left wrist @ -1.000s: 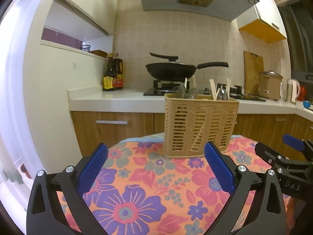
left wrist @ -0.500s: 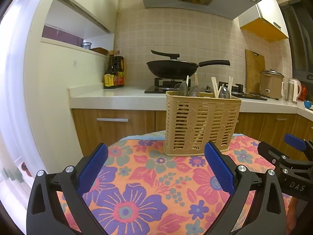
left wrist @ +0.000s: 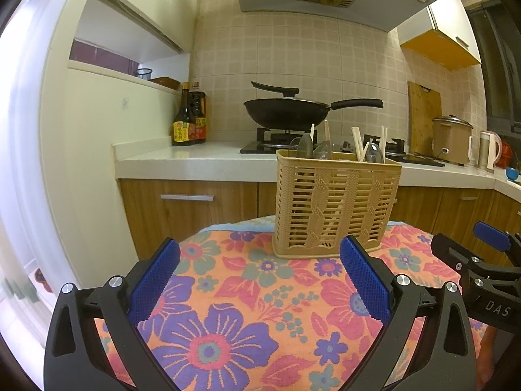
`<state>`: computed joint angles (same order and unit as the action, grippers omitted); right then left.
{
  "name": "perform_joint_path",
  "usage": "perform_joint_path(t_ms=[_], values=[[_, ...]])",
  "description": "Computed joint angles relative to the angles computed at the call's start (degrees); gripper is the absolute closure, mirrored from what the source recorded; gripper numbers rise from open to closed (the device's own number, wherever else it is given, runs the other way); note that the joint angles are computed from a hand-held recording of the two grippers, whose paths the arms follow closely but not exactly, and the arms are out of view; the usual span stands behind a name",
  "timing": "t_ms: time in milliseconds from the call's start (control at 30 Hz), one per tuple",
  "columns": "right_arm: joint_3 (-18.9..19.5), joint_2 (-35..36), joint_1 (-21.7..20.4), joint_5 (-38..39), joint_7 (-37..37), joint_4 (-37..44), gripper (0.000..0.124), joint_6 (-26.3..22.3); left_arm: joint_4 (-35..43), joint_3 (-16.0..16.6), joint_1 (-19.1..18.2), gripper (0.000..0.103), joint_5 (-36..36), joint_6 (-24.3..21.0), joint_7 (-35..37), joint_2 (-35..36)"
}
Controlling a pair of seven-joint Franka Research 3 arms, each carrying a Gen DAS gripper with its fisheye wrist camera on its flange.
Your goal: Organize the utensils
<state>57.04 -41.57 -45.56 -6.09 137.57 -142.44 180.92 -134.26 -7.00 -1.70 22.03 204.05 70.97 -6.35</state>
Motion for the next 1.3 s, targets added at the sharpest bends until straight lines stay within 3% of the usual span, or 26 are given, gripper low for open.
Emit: perform_joint_path(t_ms=[800,1300], values=[[0.3,-1.0,-0.1,-0.1,0.1,-0.1,0.029,-0.1,0.8,1.4,-0.3,0.008,5.2,-1.2,-5.4,0.2],[-0.1,0.2,0.3,-0.4,-0.2,0.0,0.029,-0.1,0.4,0.7,-0.2,0.008,3.2,-1.7,-3.5,-0.2]])
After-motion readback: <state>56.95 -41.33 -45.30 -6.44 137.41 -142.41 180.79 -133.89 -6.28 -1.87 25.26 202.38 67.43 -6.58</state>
